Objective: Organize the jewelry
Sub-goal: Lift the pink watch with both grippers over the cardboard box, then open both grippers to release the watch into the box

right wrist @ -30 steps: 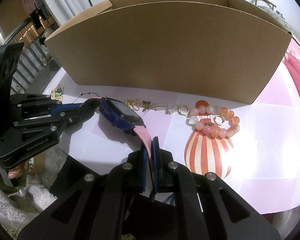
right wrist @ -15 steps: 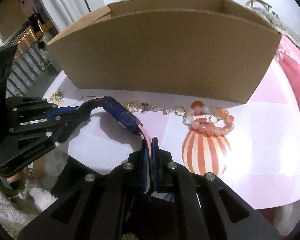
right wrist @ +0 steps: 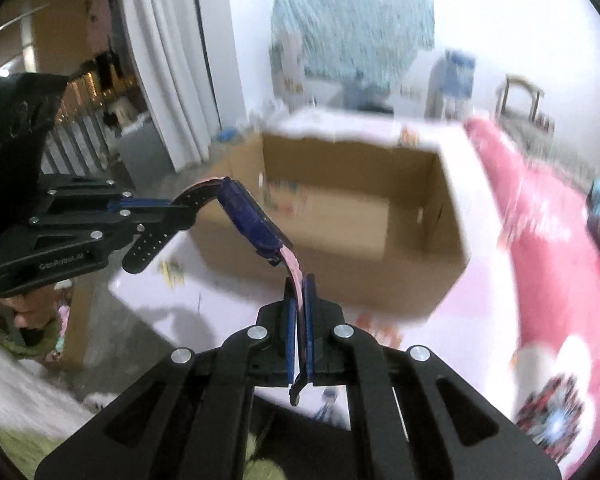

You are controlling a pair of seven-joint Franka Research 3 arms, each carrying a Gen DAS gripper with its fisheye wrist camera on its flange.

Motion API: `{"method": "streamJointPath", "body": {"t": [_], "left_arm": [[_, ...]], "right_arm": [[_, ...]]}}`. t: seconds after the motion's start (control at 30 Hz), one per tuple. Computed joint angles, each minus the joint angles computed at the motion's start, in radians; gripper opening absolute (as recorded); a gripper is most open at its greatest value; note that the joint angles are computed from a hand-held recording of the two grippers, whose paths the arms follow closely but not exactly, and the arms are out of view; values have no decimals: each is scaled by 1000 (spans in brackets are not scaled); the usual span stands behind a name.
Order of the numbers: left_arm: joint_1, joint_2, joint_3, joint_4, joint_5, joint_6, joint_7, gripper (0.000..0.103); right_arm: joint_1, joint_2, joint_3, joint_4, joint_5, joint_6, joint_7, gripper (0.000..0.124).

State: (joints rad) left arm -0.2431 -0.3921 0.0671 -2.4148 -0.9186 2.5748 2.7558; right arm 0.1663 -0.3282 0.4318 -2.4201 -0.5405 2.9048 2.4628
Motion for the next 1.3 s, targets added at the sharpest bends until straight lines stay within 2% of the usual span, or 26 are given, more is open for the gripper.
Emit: {"method": "streamJointPath", "body": {"t": [0.03, 0.07, 0.1, 0.13, 0.2, 0.23, 0.27, 0.3, 0.33, 0.37, 0.4, 0.43, 0.47, 0.5, 0.53, 0.57, 0.6, 0.63, 0.73, 0.83, 0.9, 0.97, 1.03, 1.23, 1.3], "left_arm": [[-12, 29, 24, 51, -32, -19, 31, 2], [-11, 50, 23, 82, -48, -29, 35, 2], [0, 66, -6, 102, -66, -26, 30, 2], [-3, 117, -1, 156, -67, -30, 18, 2], [48, 221, -42, 269, -32, -79, -53, 2], [48, 293, -34, 349, -1, -121, -112, 2], [66, 361, -45, 428, 41, -170, -180, 2], [83, 431, -50, 515, 97, -231, -251, 2], [96, 513, -58, 603, 117, -267, -325, 2], [111, 565, -65, 679, 179, -358, -384, 2], [138, 642, -91, 766, 203, -402, -458, 2], [139, 705, -81, 853, 231, -490, -514, 2], [160, 777, -104, 939, 259, -545, -575, 2], [151, 819, -92, 989, 275, -594, -618, 2], [166, 882, -113, 1063, 306, -633, -675, 2], [161, 918, -107, 1102, 321, -673, -708, 2], [179, 975, -134, 1165, 349, -687, -763, 2], [174, 999, -128, 1194, 359, -725, -782, 2], [179, 1054, -154, 1247, 410, -767, -851, 2], [191, 1139, -184, 1358, 450, -836, -924, 2], [194, 1165, -206, 1386, 477, -839, -940, 3], [183, 1137, -217, 1336, 517, -777, -953, 12], [199, 1149, -240, 1347, 529, -772, -969, 18], [252, 1118, -306, 1302, 572, -716, -986, 18], [264, 1099, -320, 1277, 581, -691, -986, 18]], "right_arm": [[-3, -1, -12, 10, -6, 10, -19, 4], [-10, 7, -24, 28, -13, 20, -42, 4], [-10, 33, -47, 58, -7, 27, -85, 4], [14, 46, -88, 66, 28, 36, -144, 4], [100, 121, -203, 124, 189, 38, -343, 4], [175, 172, -285, 174, 345, 8, -507, 4], [220, 224, -340, 235, 521, -40, -671, 4], [230, 261, -360, 287, 630, -91, -770, 4], [228, 325, -380, 375, 750, -189, -878, 4], [206, 384, -381, 455, 799, -273, -915, 4], [188, 423, -377, 513, 810, -338, -925, 4], [168, 487, -375, 600, 828, -433, -951, 4], [154, 548, -376, 687, 821, -519, -949, 4], [143, 609, -378, 775, 807, -605, -943, 4], [133, 649, -373, 831, 812, -672, -953, 4], [127, 704, -376, 913, 809, -748, -949, 4], [126, 763, -378, 1001, 782, -822, -943, 4], [126, 813, -379, 1076, 762, -886, -953, 4], [152, 922, -396, 1242, 682, -1009, -948, 4], [175, 1043, -422, 1425, 614, -1111, -939, 5], [187, 1088, -430, 1491, 582, -1123, -956, 6], [216, 1099, -453, 1505, 526, -1110, -956, 11], [228, 1086, -458, 1481, 501, -1077, -960, 18], [246, 1018, -477, 1373, 438, -950, -940, 37], [229, 975, -472, 1312, 444, -908, -935, 37]]}}
